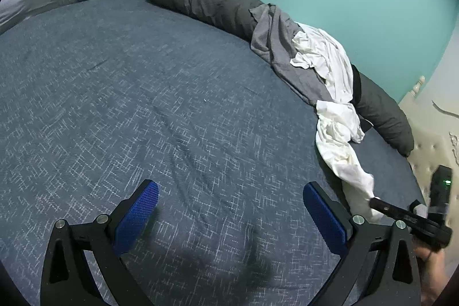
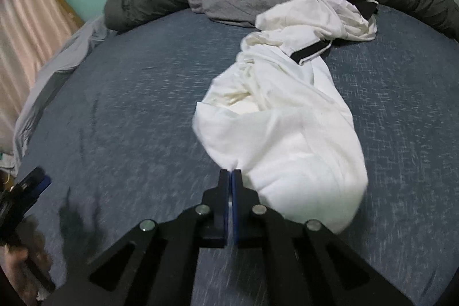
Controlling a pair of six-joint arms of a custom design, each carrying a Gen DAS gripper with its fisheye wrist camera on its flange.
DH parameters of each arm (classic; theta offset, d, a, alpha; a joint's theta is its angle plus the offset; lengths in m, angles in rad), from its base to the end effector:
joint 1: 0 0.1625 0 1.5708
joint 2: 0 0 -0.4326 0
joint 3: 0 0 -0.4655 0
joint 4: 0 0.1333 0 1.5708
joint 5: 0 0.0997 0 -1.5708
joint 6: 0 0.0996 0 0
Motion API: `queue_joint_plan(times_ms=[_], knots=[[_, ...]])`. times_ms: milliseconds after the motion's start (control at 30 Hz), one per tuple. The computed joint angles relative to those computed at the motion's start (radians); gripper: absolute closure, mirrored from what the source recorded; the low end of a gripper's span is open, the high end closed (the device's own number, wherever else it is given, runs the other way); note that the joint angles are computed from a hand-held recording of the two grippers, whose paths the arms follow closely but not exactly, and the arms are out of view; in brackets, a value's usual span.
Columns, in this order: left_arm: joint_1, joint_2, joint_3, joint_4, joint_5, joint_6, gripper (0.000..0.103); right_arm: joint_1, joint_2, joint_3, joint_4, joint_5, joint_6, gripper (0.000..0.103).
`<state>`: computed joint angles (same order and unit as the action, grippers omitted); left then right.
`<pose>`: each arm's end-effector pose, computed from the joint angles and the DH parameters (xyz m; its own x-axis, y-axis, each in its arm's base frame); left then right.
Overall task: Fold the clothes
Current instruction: 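Close the right gripper on the white garment and pull it out across the bed, then drag the white garment with the right gripper, regripping it along its length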
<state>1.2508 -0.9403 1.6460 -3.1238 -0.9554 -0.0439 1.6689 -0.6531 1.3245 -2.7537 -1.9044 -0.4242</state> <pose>-0.0505 -0.7590 0.2309 -0.9195 -0.1813 -0.3489 0.1681 0.6210 -0.7655 0.1826 -0.8271 0.1025 -0.8361 -0.2962 0.4617 -0.4713 0.8185 -0.3286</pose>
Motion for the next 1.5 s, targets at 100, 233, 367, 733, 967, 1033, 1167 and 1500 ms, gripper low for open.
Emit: queue_joint_plan(times_ms=[100,233,367,733,967,1033,1167,1500], knots=[[-0.011,-0.025,0.037,-0.017,0.008,-0.005,0.0,0.009,-0.063,0.079,-0.022,0.034,0.009,0.102],[-0.033,-0.065,0.096,-0.041,0.018,-0.002,0.0,0.02,-0.139,0.175,-0.043,0.056,0.011,0.102],[-0.055,-0.1,0.149,-0.05,0.019,0.0,0.0,0.038,-0.236,0.296,-0.039,0.105,0.023,0.102],[-0.078,-0.16,0.233,-0.049,0.017,-0.008,0.0,0.06,-0.339,0.483,0.042,0.153,0.061,0.102],[-0.058,-0.149,0.212,-0.029,-0.002,-0.007,0.0,0.021,-0.375,0.484,-0.041,0.208,0.113,0.096],[-0.053,-0.142,0.201,-0.015,-0.011,-0.012,0.0,0.018,-0.372,0.466,-0.097,0.202,0.118,0.065],[-0.052,-0.13,0.191,-0.004,-0.023,0.0,0.0,-0.007,-0.319,0.384,-0.117,0.159,0.179,0.046],[-0.043,-0.117,0.178,0.025,-0.02,-0.009,0.0,-0.084,-0.17,0.235,-0.208,0.069,0.314,0.046]])
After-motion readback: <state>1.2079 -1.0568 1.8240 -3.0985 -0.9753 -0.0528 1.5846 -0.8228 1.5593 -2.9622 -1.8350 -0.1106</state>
